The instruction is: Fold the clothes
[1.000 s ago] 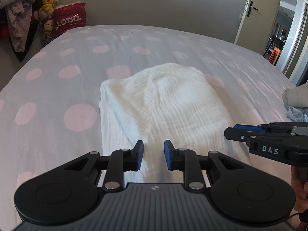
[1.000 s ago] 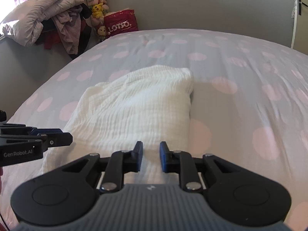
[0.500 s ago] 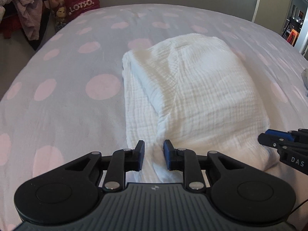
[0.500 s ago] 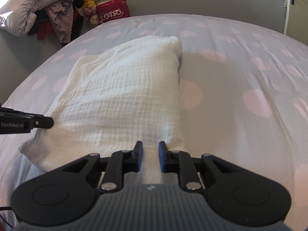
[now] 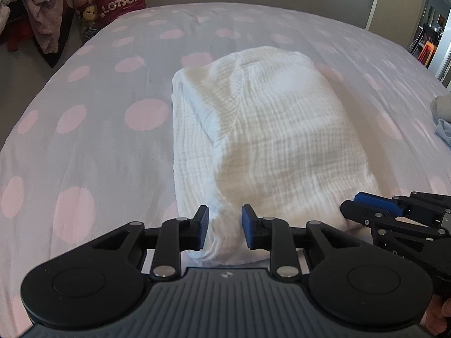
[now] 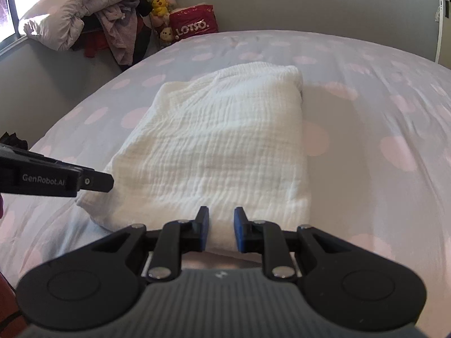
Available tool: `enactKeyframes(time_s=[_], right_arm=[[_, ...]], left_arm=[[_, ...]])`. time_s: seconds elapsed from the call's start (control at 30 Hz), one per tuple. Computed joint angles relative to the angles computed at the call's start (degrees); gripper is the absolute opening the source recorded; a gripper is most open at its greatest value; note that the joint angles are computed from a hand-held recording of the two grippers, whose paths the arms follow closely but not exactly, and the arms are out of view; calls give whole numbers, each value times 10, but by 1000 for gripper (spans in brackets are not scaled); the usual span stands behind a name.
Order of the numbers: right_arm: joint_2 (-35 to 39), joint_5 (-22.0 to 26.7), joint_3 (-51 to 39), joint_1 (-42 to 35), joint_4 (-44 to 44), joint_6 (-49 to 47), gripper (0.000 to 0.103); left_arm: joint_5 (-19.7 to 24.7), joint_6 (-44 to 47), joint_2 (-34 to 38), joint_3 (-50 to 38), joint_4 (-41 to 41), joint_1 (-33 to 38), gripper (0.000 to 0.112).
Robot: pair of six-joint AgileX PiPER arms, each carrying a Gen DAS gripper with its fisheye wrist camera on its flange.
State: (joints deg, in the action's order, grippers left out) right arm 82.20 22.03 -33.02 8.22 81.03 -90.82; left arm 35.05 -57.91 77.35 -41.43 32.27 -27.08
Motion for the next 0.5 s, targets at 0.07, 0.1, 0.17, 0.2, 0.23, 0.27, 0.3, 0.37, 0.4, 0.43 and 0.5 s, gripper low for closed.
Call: enactKeyframes(time_s=[0.07, 0.1, 0.17, 0.2, 0.23, 0.27, 0.3, 0.37, 0.4, 0.43, 0.5], right_arm=[[19, -13, -8, 11, -1, -1, 22], [27, -20, -10, 16, 0, -7, 22], [38, -33, -9, 25, 16, -32, 22], [40, -40, -7, 30, 31, -50, 22], [42, -46, -7, 36, 36, -56, 22], [42, -52, -9, 41, 25, -44, 22], [42, -56, -12, 44, 5, -23, 22], [43, -62, -20, 49, -41, 26, 22], [42, -64, -22, 51, -59, 47, 22], [41, -67, -23, 54, -78, 67, 22], [37, -75, -25, 62, -119, 112, 22]], left_arm=[[6, -17, 19, -4, 7, -2, 21], [10, -24, 28, -5, 9, -1, 21], [16, -38, 44, -8, 12, -1, 21], [20, -40, 48, -9, 10, 3, 21], [25, -40, 52, -10, 7, 7, 21], [26, -36, 49, -7, 0, 14, 22], [26, -31, 44, -3, -7, 21, 23], [28, -28, 42, 0, -12, 27, 27], [31, -29, 40, 0, -10, 26, 28], [35, -31, 39, 1, -8, 24, 28], [48, -51, 31, 2, 9, 14, 31]])
